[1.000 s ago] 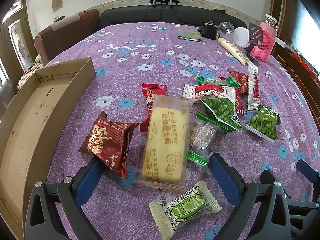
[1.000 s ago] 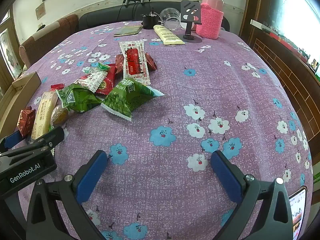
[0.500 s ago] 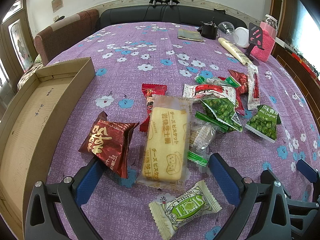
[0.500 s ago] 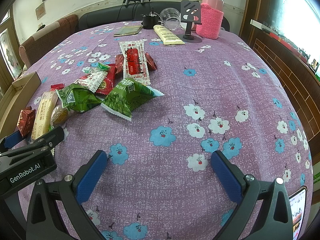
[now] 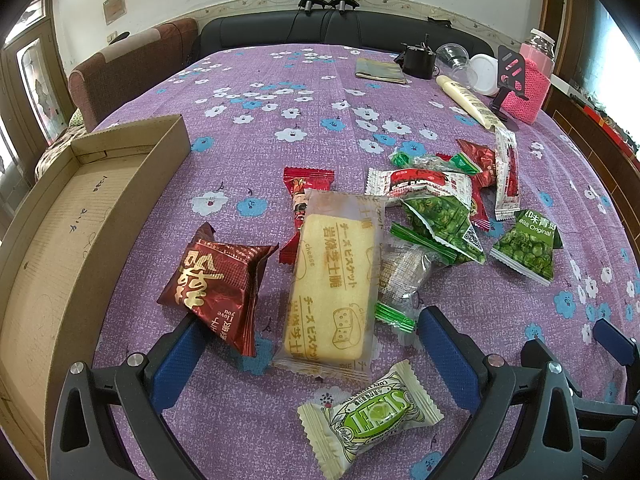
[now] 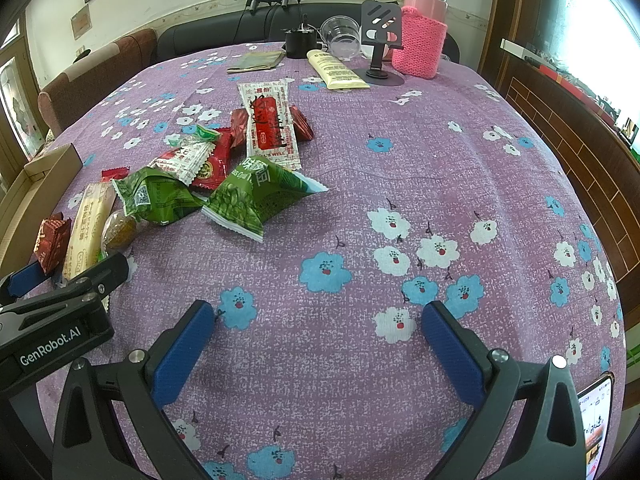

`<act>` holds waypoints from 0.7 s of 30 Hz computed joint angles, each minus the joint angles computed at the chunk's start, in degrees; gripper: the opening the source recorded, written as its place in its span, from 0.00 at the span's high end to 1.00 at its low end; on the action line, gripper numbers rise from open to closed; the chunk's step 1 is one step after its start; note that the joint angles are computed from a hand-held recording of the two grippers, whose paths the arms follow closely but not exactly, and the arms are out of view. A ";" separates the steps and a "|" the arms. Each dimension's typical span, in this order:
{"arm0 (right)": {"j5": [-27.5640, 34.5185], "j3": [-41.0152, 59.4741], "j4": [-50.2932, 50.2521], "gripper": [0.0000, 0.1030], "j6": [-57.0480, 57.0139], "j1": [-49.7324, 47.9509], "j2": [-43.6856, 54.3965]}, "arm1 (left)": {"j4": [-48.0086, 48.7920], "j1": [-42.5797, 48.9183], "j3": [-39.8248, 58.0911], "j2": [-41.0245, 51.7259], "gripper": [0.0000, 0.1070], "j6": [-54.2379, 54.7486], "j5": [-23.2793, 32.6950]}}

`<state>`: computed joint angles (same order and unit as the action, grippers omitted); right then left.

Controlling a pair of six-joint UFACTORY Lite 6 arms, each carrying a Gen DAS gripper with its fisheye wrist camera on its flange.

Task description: Organize snacks

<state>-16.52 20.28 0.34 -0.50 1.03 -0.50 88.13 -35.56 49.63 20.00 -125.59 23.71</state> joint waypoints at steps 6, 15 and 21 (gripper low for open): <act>0.00 0.00 0.00 0.00 0.00 0.00 0.00 | 0.00 0.00 0.00 0.00 0.04 0.00 0.00; 0.03 -0.05 -0.02 0.00 0.05 0.02 -0.09 | -0.01 -0.03 -0.06 -0.01 0.04 -0.09 0.08; -0.19 -0.24 0.28 0.00 -0.10 0.17 -0.05 | -4.06 1.95 0.15 -0.65 0.04 6.94 -2.95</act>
